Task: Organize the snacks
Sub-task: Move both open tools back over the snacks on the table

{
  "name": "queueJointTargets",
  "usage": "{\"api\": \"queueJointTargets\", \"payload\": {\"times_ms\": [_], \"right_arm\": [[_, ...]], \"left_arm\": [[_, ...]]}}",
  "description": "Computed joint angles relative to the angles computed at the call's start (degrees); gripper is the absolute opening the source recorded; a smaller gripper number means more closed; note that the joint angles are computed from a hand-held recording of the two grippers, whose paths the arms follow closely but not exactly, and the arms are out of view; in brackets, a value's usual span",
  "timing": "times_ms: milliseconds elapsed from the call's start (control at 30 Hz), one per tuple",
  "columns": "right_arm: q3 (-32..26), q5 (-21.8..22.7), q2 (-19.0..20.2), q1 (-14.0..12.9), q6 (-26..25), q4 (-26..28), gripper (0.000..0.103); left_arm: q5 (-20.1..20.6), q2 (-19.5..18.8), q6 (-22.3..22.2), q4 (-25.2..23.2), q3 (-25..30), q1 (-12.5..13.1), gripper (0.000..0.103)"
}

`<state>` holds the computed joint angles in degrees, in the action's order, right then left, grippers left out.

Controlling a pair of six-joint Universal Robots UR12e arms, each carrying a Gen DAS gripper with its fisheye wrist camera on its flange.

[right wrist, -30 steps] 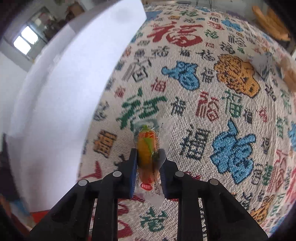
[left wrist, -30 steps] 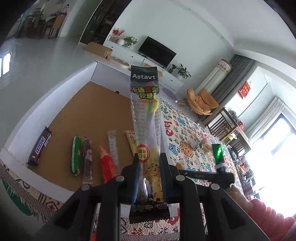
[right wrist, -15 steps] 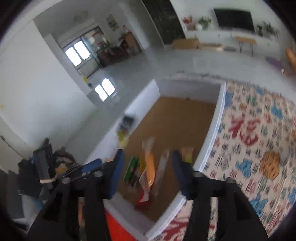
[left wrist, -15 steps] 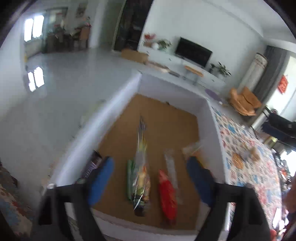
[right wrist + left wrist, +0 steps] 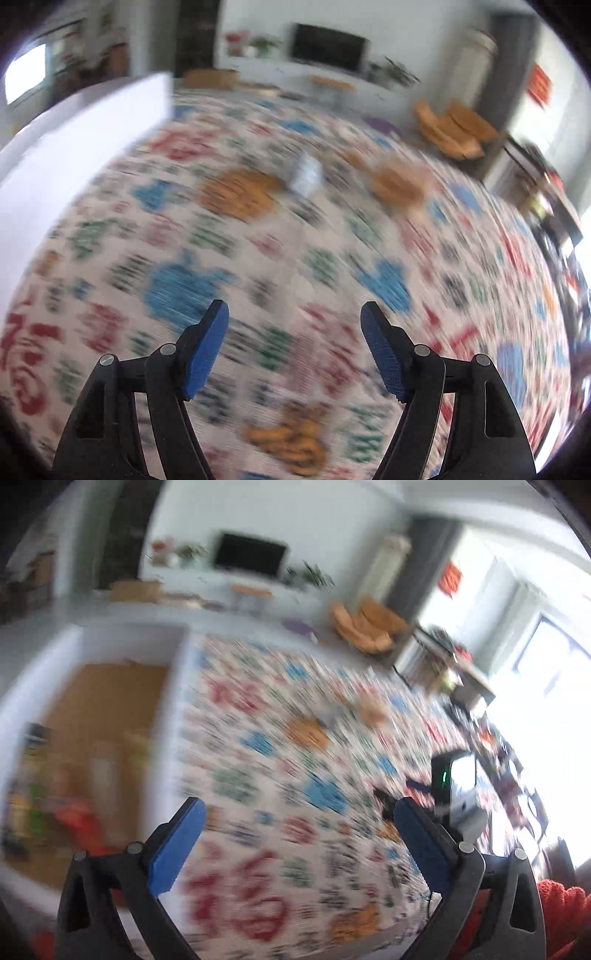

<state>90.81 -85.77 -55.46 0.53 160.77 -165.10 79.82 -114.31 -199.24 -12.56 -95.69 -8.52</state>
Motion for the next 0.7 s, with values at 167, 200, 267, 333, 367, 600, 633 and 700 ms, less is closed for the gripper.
{"api": "queueJointTargets", "payload": {"times_ms": [167,200,267,333,367,600,633,700], "right_arm": [[-1.17,-1.48,1.50,-3.03,8.41,-1.93,0.077],[-2.02,-2.01,2.20,-3.16,9.06,-2.21,0.077],[-3.67,-3.99,3.40,-3.23,9.56,-1.34,0.077],[-5.21,-5.46,4.59,-3.31,10.35,-0.08,0.077],[-6.19,-6.34,5.41,-3.34,10.19,0.43,0.077],[-5.46,-6.78,5.27,-3.83,11.06,-0.43,0.086],[-5.52,-5.57,5.20,-4.20,11.73,0.24,0.087],[-5.71,0.04,5.13,-5.83,14.15,2.33,0.089]], "left_arm": [[5.01,-10.44,-2.89,-7.05,11.62,-3.63,0.101],[6.87,-12.93,-3.46,-7.57,14.44,-4.30,0.101],[11.12,-16.03,-3.02,-8.49,17.96,-5.45,0.101],[16.02,-19.12,-1.09,-11.53,22.39,-6.53,0.101],[17.40,-20.42,0.05,-13.40,24.42,-6.76,0.101],[20.62,-22.93,3.23,-17.22,27.76,-7.41,0.103],[20.66,-22.87,3.20,-17.22,27.66,-7.39,0.103],[20.84,-22.78,3.33,-17.30,27.56,-7.39,0.103]]}}
